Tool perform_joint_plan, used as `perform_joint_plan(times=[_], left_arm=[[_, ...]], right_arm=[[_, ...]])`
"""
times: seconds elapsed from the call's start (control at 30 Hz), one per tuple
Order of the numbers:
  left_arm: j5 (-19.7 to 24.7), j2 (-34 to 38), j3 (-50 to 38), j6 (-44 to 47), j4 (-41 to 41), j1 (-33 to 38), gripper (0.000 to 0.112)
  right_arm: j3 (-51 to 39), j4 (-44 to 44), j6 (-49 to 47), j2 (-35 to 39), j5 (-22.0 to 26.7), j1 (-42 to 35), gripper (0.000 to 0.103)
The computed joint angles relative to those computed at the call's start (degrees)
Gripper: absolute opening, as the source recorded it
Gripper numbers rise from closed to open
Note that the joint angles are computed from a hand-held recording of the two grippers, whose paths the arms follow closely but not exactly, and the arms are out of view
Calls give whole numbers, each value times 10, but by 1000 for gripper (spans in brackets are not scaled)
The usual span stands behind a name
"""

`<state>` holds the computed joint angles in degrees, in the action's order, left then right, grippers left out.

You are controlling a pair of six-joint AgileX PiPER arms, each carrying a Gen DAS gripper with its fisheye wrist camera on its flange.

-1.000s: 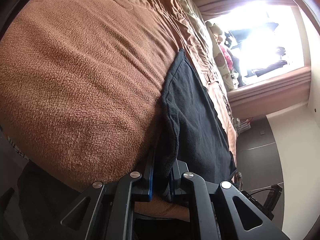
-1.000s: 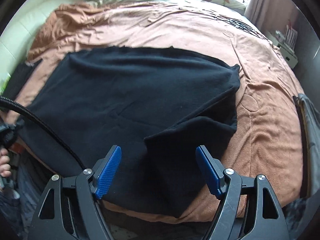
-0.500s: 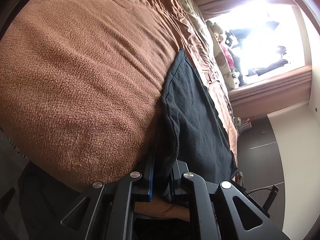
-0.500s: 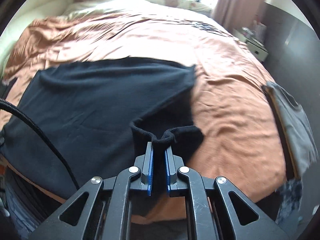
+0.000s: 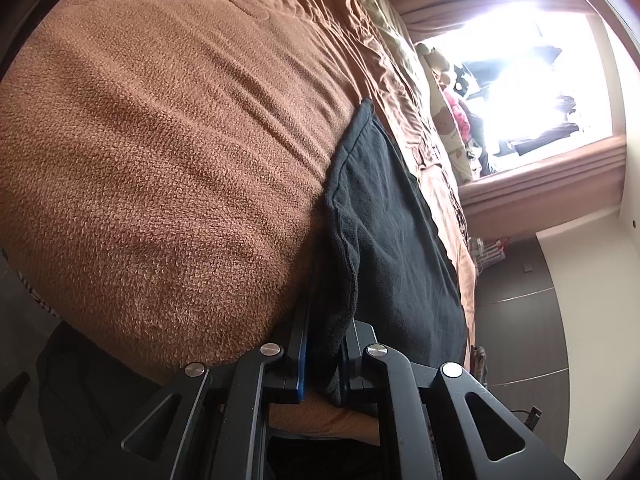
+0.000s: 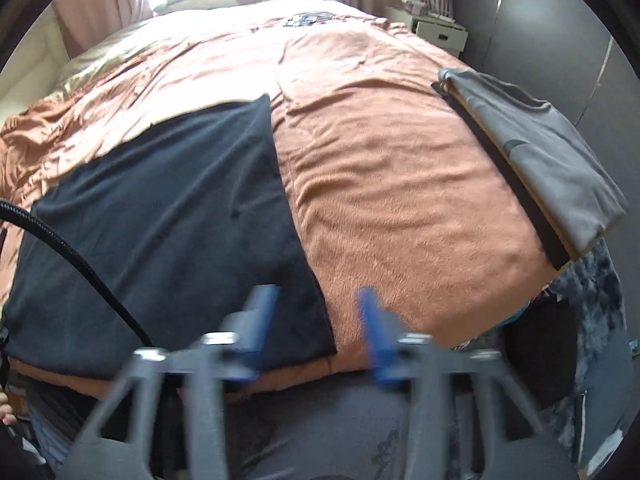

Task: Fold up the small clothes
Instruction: 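Lower the fold flat, open the right gripper and regrasp the folded edge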

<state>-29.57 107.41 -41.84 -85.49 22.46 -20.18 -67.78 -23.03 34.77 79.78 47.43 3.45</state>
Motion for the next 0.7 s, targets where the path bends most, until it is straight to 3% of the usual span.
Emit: perform_joint_plan(times=[0.1, 0.23, 0.47, 0.7], left_arm=[[-1, -1, 1, 0, -1, 0, 11], [1, -2, 2, 3, -6, -2, 11], [-3, -3, 4, -10, 11, 5, 11], [-16, 2, 7, -19, 25, 13, 11]], right_arm=[[0, 46, -57, -13, -27, -5, 64], [-31, 84, -113, 7, -33, 49, 64], [-128, 126, -168, 125, -42, 112, 63], [-281, 176, -236, 284, 5, 143, 48]])
